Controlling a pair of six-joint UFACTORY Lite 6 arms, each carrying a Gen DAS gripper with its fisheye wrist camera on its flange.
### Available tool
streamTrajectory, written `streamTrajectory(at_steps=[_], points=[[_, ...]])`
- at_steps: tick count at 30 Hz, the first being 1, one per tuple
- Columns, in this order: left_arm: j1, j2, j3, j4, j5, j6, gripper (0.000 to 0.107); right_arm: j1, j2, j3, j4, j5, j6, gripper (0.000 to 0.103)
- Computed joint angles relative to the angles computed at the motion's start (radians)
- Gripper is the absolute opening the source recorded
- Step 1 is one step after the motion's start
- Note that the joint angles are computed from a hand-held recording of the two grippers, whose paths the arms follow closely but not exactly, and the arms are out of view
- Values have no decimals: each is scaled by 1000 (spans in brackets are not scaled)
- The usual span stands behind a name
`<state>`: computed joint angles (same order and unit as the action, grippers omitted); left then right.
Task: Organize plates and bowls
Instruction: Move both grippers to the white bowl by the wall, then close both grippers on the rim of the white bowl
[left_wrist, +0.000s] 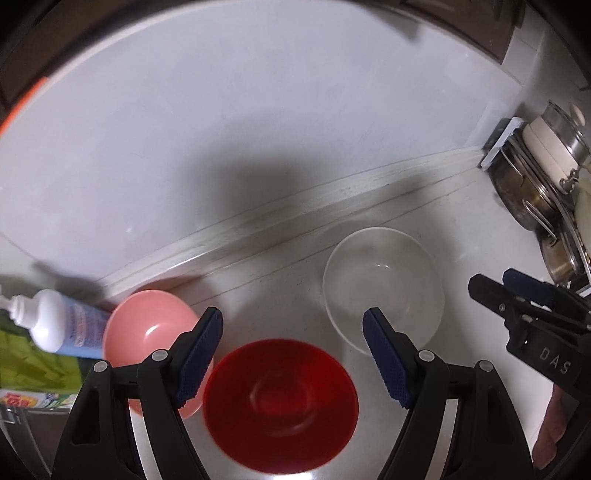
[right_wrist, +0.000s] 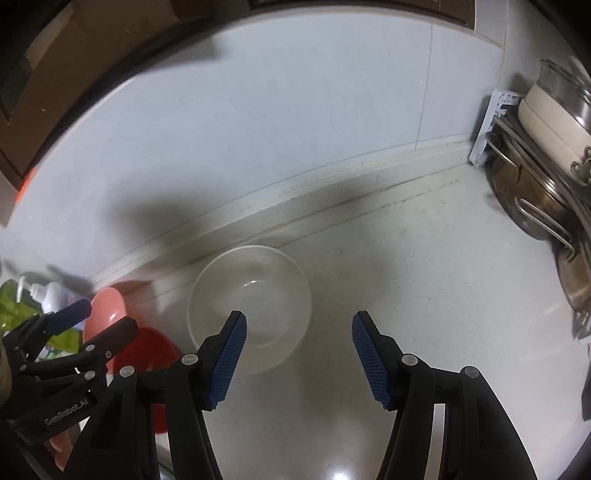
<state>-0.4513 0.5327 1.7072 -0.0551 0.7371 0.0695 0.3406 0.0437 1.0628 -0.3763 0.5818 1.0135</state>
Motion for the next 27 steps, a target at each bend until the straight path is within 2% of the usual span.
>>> streamTrajectory(at_steps=[6, 8, 13, 19, 27], points=[[-2, 149, 143, -12, 38, 1, 77, -43, 84, 19, 50, -43, -27, 60], [-3, 202, 194, -5, 51, -4, 70, -51, 113, 25, 67, -57, -40, 60], [-11, 310, 302, 10, 88, -21, 64, -69, 175, 51, 104, -67, -72, 59], [-14, 386, 379, -15, 119, -10, 57, -88, 238, 81, 156, -85, -120, 51], [-31, 478, 507, -15, 177, -18, 36, -83, 290, 111, 217, -96, -178, 35]])
